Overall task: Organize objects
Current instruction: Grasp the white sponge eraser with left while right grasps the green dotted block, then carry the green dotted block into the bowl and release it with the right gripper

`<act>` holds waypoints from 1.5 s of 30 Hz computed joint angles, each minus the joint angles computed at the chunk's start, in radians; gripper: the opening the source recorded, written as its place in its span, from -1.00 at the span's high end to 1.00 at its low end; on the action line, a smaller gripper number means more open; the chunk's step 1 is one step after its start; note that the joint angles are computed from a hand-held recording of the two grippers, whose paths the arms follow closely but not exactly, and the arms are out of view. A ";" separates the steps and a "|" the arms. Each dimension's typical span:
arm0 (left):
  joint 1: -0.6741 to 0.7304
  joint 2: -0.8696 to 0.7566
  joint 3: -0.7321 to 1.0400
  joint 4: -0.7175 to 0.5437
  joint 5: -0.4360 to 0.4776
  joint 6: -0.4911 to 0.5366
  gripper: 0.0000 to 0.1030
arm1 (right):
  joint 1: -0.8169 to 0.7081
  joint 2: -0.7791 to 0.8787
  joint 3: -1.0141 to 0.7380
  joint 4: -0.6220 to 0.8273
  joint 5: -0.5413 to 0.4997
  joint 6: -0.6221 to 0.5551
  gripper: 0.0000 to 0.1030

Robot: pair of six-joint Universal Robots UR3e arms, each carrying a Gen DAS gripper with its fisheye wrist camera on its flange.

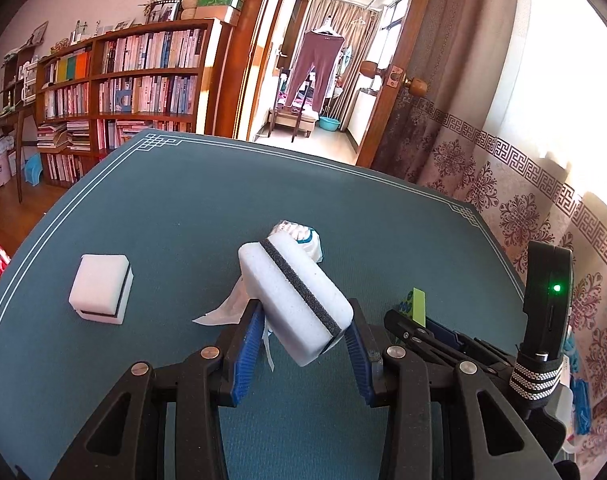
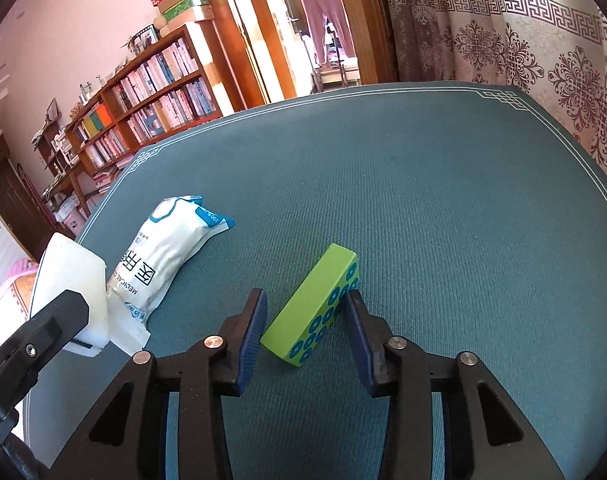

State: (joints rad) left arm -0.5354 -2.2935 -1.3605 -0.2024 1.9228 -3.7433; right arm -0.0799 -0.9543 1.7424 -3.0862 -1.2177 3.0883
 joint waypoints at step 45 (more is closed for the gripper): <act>-0.106 -0.104 0.171 -0.062 -0.014 0.109 0.16 | -0.698 -0.754 0.835 -0.038 0.328 -0.223 0.70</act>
State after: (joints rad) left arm -0.6414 -2.3978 -1.1891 -0.2639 1.9087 -3.6342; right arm -0.7778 -1.7086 2.5775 -3.1242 -0.8897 2.8655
